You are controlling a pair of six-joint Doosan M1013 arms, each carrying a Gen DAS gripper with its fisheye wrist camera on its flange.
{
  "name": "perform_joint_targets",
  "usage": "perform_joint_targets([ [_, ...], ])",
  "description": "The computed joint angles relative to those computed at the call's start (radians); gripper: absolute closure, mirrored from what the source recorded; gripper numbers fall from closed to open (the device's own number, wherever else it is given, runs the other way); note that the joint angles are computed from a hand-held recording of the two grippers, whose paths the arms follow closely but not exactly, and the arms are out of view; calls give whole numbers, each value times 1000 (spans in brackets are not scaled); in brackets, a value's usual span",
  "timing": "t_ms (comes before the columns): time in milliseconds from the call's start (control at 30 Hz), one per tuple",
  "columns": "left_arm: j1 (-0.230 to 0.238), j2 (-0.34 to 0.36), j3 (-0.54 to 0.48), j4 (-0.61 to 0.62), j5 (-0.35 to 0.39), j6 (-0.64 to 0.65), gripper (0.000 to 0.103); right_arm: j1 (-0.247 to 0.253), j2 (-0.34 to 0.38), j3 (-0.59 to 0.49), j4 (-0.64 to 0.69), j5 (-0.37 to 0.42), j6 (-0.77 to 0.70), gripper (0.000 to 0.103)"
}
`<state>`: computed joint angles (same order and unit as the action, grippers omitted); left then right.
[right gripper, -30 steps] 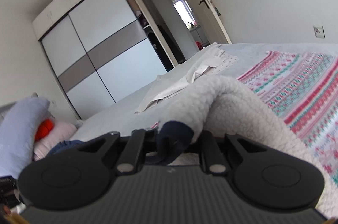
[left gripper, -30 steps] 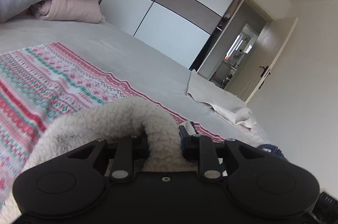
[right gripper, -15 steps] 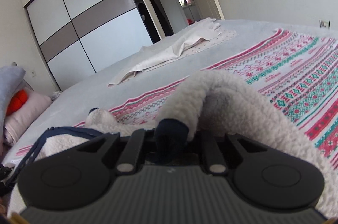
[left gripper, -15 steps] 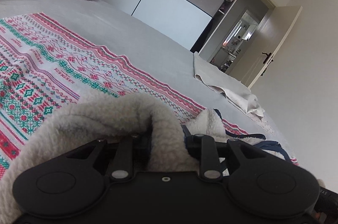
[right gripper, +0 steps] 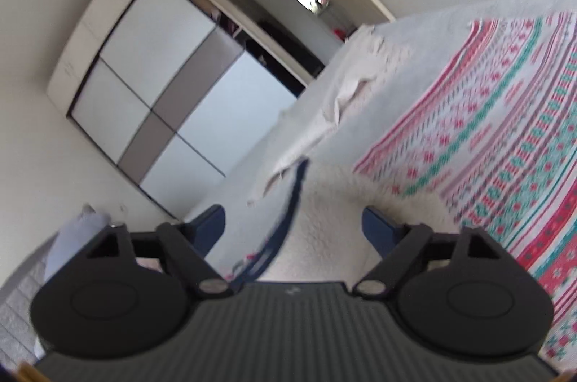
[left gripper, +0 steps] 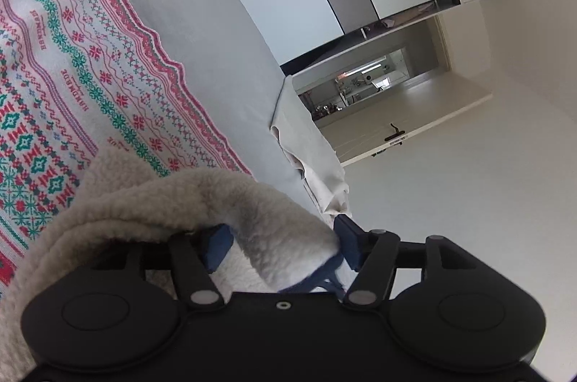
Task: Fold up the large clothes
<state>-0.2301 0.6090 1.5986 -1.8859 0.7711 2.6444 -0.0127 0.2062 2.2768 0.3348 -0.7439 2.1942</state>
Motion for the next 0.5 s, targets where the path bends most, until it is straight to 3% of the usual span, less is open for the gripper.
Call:
perform_joint_targets([
  [100,-2,-18,25,-113,-10,64,24,0,-36,3,84,55,-106,19],
  [133,-7,-33,47,-210,-35,152,12,4,-45,3,111,70,-155,19],
  [200,-17,-62,60,-270,-127,244,6,18,-62,3,186,106,-273,19],
  [333,-35,-113,60,-80,-300,255,5,52,-80,0,350,152,-506,19],
  [500,-63,-171,122,-42,-427,429,1,95,-95,13,468,158,-637,19],
])
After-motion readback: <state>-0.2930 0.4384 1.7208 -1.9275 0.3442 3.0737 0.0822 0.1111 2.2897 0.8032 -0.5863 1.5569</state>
